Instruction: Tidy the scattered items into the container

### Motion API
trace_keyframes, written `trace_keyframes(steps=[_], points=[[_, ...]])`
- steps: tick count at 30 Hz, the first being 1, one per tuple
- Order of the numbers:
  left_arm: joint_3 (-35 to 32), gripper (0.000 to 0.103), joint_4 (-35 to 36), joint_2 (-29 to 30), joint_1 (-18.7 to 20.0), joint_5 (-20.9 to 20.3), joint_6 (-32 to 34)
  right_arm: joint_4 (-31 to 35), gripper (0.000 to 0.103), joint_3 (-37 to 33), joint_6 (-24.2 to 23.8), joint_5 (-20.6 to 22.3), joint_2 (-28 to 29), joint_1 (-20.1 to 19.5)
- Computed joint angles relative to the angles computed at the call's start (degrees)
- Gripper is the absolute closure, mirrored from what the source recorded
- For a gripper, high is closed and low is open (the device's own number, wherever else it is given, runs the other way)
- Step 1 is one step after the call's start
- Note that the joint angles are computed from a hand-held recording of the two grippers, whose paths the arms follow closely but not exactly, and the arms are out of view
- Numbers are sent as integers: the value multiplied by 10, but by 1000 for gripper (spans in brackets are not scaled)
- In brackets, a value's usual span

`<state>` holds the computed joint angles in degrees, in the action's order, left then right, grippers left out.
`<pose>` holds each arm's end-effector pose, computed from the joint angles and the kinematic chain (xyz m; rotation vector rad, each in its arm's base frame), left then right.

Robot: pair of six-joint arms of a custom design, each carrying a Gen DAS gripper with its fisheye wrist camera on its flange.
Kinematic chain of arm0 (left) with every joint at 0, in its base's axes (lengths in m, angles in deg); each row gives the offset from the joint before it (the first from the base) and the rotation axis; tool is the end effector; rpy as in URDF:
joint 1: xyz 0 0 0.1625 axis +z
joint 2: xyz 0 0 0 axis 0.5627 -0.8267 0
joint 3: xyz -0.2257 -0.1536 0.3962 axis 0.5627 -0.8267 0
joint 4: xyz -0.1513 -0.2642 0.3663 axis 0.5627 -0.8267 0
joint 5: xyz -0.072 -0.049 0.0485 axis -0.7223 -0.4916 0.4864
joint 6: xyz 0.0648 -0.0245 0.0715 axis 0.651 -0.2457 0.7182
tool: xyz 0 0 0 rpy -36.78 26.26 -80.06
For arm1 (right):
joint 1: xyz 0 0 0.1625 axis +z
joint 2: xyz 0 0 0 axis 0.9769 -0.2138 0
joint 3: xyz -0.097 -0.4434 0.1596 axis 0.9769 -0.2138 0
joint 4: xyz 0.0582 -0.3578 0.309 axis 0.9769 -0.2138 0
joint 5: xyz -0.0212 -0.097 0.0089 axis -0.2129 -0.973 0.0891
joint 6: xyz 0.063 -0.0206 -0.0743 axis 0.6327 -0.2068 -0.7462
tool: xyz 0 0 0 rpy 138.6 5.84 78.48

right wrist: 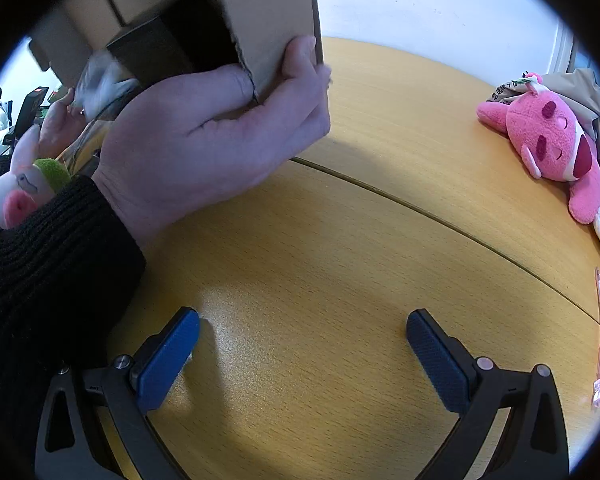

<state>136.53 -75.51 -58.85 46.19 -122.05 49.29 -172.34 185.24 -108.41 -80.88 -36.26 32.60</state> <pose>0.1121 -0.3726 0.3754 1.0350 2.3766 -0.4399 0.1581 -0.2255 0.1010 0.6092 -2.3237 0.6126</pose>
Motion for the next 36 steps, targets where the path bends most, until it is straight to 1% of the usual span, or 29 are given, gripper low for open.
trace_keyframes(steps=[9, 36], points=[[-1, 0, -3, 3, 0, 1, -1, 8, 0, 1, 10, -4, -4, 9], [-6, 0, -10, 13, 3, 0, 0, 7, 0, 3, 9, -4, -5, 7]])
